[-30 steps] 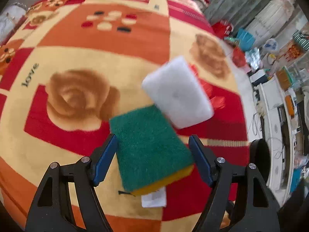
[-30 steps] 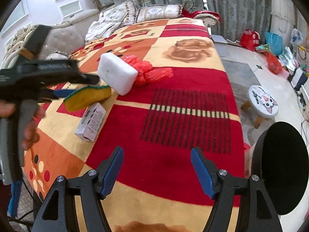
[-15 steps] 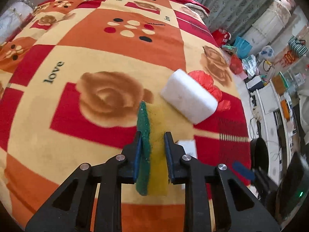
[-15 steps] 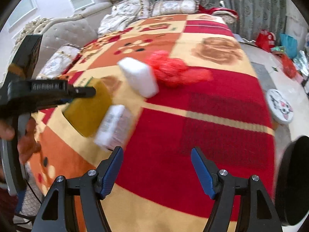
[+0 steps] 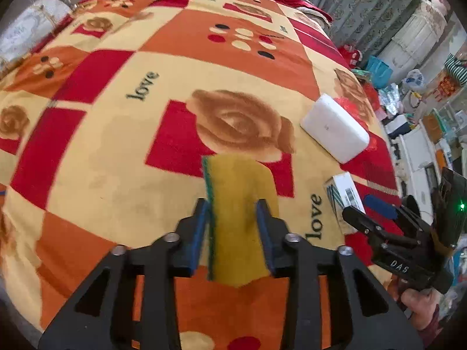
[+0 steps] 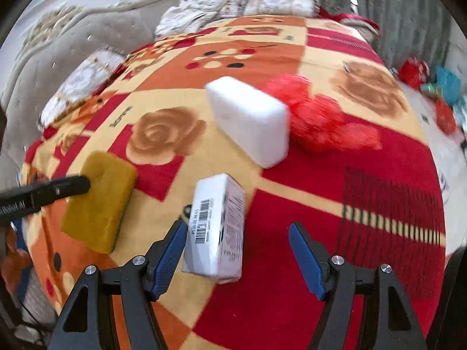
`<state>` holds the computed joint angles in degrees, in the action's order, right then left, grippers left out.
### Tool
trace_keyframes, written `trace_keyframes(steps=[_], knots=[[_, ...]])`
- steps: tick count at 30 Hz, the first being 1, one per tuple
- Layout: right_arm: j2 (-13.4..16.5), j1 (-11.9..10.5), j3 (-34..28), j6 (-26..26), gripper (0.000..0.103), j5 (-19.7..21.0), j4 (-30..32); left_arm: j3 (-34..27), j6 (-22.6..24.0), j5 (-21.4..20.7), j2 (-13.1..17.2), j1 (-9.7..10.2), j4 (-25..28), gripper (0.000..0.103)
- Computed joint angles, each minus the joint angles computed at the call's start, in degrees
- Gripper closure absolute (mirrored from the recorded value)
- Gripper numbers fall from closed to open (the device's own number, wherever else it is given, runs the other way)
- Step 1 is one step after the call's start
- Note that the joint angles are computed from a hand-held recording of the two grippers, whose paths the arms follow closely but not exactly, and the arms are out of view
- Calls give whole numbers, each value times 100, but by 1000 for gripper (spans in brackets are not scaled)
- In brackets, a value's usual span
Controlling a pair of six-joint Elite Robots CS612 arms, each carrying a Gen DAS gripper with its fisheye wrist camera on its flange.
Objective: Collect trash
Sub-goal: 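Grasp the yellow-green sponge with the left tool while the right tool grasps the white barcode box, then carry the sponge and white box over the black bin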
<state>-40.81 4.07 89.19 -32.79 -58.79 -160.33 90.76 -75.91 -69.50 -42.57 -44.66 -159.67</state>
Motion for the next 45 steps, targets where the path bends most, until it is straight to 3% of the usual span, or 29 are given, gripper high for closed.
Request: trace_keyframes(steps=[1, 5, 6, 7, 8, 9, 10, 12, 18, 30, 45], knots=[[-5, -7, -9, -15, 33, 55, 67, 1, 6, -82, 37, 6, -151, 53], [-16, 80, 33, -284, 33, 6, -7, -155, -36, -244, 197, 9, -107, 51], [-2, 107, 32, -328, 38, 3, -46, -172, -54, -295, 236, 13, -165, 51], [11, 129, 36, -374, 55, -8, -90, -175, -74, -326, 277, 12, -303, 51], [31, 159, 31, -426, 63, -74, -159, -180, -99, -333, 293, 7, -340, 52], [49, 166, 27, -422, 68, -95, -210, -191, -131, -309, 305, -3, -346, 64], [59, 154, 23, -412, 68, -52, -220, -199, -121, -299, 312, -13, -391, 74], [41, 87, 65, -334, 70, 85, -271, -234, -82, -200, 307, -47, -383, 81], [-145, -166, 368, -286, 70, 410, -630, -518, 281, 277, 316, -193, -69, 81], [-369, -639, 793, 16, 70, 498, -1126, -1473, 1035, 500, 672, -391, 449, 81], [-367, -1227, 856, 743, 70, 356, -1575, -2997, 1977, 361, 1380, -532, 995, 81]])
